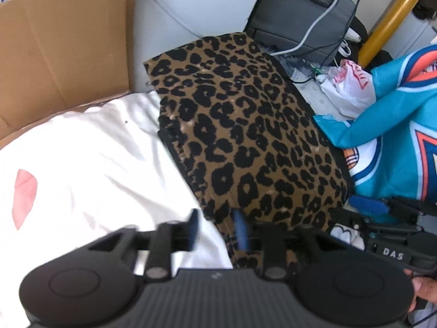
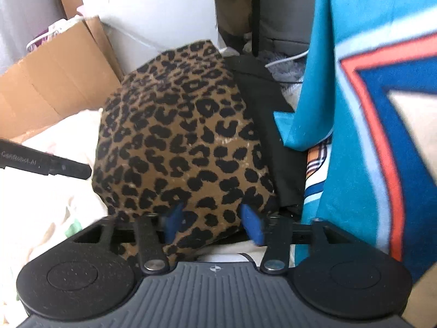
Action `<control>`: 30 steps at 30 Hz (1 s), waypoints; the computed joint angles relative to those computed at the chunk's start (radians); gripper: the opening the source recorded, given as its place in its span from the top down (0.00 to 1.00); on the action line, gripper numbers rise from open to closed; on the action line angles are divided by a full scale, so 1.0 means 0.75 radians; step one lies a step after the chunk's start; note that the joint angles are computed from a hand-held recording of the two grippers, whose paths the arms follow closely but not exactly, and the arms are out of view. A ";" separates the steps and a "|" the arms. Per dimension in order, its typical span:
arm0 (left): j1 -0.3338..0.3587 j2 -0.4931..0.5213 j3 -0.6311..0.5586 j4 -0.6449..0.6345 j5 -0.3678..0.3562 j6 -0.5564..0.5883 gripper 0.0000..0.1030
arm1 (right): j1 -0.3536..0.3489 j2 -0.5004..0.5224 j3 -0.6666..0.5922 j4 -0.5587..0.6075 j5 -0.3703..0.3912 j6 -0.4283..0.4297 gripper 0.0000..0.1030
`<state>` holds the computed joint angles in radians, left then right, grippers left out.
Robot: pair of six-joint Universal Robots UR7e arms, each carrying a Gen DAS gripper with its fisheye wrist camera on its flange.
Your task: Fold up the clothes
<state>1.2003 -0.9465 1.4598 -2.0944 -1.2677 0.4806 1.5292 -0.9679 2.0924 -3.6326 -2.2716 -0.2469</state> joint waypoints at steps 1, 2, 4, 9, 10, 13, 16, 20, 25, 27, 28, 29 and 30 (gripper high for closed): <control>-0.001 -0.009 -0.006 0.015 -0.001 -0.003 0.43 | 0.008 -0.011 0.002 0.016 0.002 0.025 0.29; -0.005 -0.016 -0.009 0.027 0.003 -0.005 0.38 | 0.019 -0.022 0.001 0.041 -0.003 0.051 0.22; -0.016 -0.028 -0.023 0.065 0.027 -0.015 0.32 | 0.038 -0.042 -0.004 0.108 -0.016 0.097 0.18; -0.041 -0.072 -0.075 0.169 0.080 -0.047 0.16 | 0.078 -0.105 -0.013 0.322 -0.024 0.293 0.11; -0.049 -0.081 -0.086 0.188 0.096 -0.057 0.15 | 0.086 -0.118 -0.013 0.360 -0.018 0.329 0.11; -0.062 -0.093 -0.138 0.273 0.125 -0.097 0.10 | 0.126 -0.155 -0.017 0.452 -0.032 0.422 0.02; -0.065 -0.111 -0.181 0.344 0.130 -0.132 0.06 | 0.164 -0.196 -0.027 0.549 -0.040 0.508 0.01; -0.085 -0.145 -0.222 0.428 0.181 -0.173 0.06 | 0.201 -0.254 -0.037 0.682 -0.025 0.593 0.01; -0.095 -0.172 -0.317 0.544 0.188 -0.263 0.02 | 0.263 -0.300 -0.073 0.832 -0.080 0.682 0.01; -0.106 -0.187 -0.339 0.565 0.226 -0.278 0.01 | 0.289 -0.316 -0.095 0.897 -0.103 0.717 0.01; -0.111 -0.194 -0.350 0.574 0.247 -0.288 0.01 | 0.299 -0.323 -0.106 0.923 -0.108 0.738 0.01; -0.113 -0.199 -0.366 0.591 0.256 -0.305 0.01 | 0.309 -0.331 -0.123 0.968 -0.106 0.757 0.01; -0.113 -0.203 -0.384 0.616 0.260 -0.323 0.01 | 0.319 -0.338 -0.141 1.013 -0.105 0.776 0.01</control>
